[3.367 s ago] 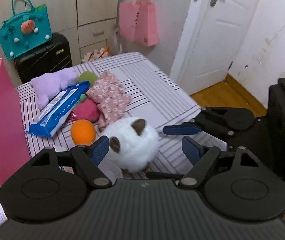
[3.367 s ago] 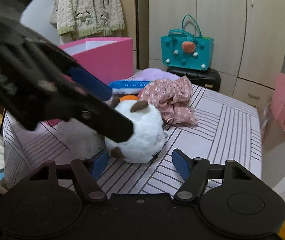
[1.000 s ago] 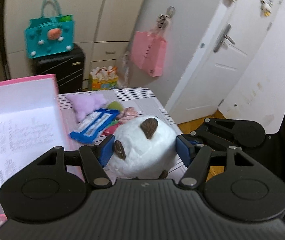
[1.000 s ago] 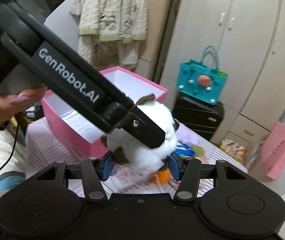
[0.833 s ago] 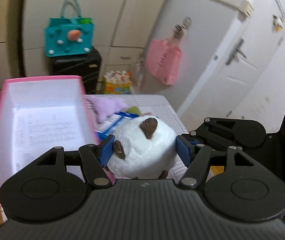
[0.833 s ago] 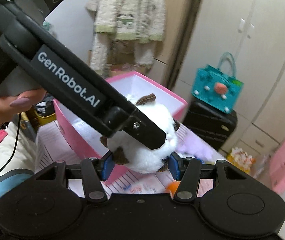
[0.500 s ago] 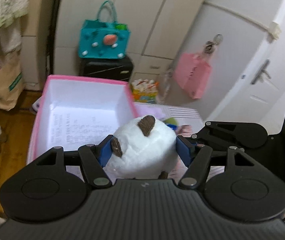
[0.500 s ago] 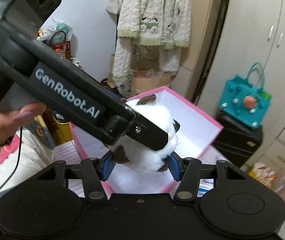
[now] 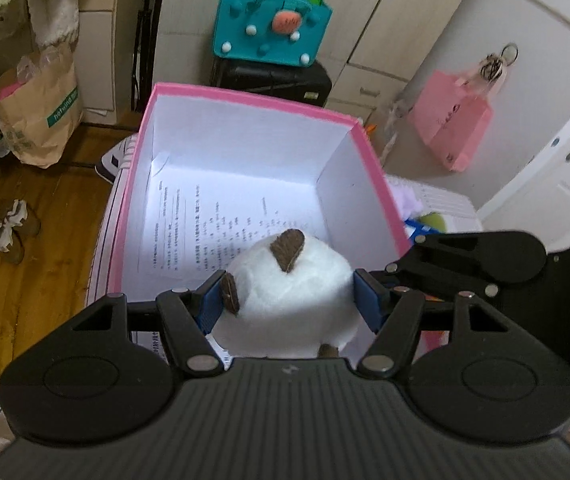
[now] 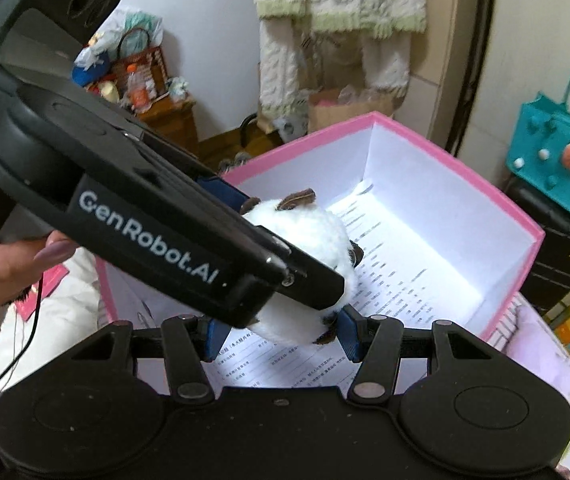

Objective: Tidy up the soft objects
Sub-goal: 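Lower the panda into the pink box and open the right gripper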

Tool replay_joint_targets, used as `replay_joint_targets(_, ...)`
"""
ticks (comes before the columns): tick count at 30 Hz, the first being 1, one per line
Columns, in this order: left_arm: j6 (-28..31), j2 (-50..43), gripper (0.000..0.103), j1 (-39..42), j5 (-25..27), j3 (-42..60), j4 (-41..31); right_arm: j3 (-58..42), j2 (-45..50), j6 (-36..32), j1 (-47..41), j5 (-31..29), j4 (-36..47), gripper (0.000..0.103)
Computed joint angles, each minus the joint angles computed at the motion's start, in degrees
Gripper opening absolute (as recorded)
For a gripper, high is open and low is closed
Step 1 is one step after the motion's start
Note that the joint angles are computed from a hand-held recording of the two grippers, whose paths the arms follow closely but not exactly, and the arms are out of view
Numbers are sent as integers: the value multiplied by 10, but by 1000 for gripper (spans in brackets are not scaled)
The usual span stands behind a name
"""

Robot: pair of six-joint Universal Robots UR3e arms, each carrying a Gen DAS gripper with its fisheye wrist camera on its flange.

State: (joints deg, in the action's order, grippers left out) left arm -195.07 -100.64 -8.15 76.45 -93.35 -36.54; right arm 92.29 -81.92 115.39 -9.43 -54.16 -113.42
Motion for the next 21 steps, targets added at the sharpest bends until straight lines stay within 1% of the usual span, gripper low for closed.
replay_joint_targets(3,39,-17,65,3,-3,10,-10,-15,23,-10,7,-7,3,60)
replay_joint_targets(4,45,-19,65,3,-2,10,-11,-17,27,-16,10,-10,2,60)
replay_joint_targets(9,52,-31,65,0,1,16,-21,-13,38,-36,29,-38,-31,60)
replay_joint_targets(10,50,-32,65,-3,6,15,-19,-16,42,-36,32,-42,-33,63)
replay_joint_targets(12,47,-38,65,-7,10,18,-21,-24,48,-32,37,-49,-29,63)
replay_joint_targets(15,42,-51,65,-15,29,25,-17,-23,60,-24,47,-61,-56,63)
replay_joint_targets(18,37,-53,65,-14,28,23,-16,-28,64,-23,47,-64,-55,68)
replay_joint_targets(20,38,-54,65,-15,26,21,-19,-22,58,-29,44,-64,-58,74)
replay_joint_targets(21,37,-55,65,-16,28,21,-19,-17,54,-29,43,-65,-64,74)
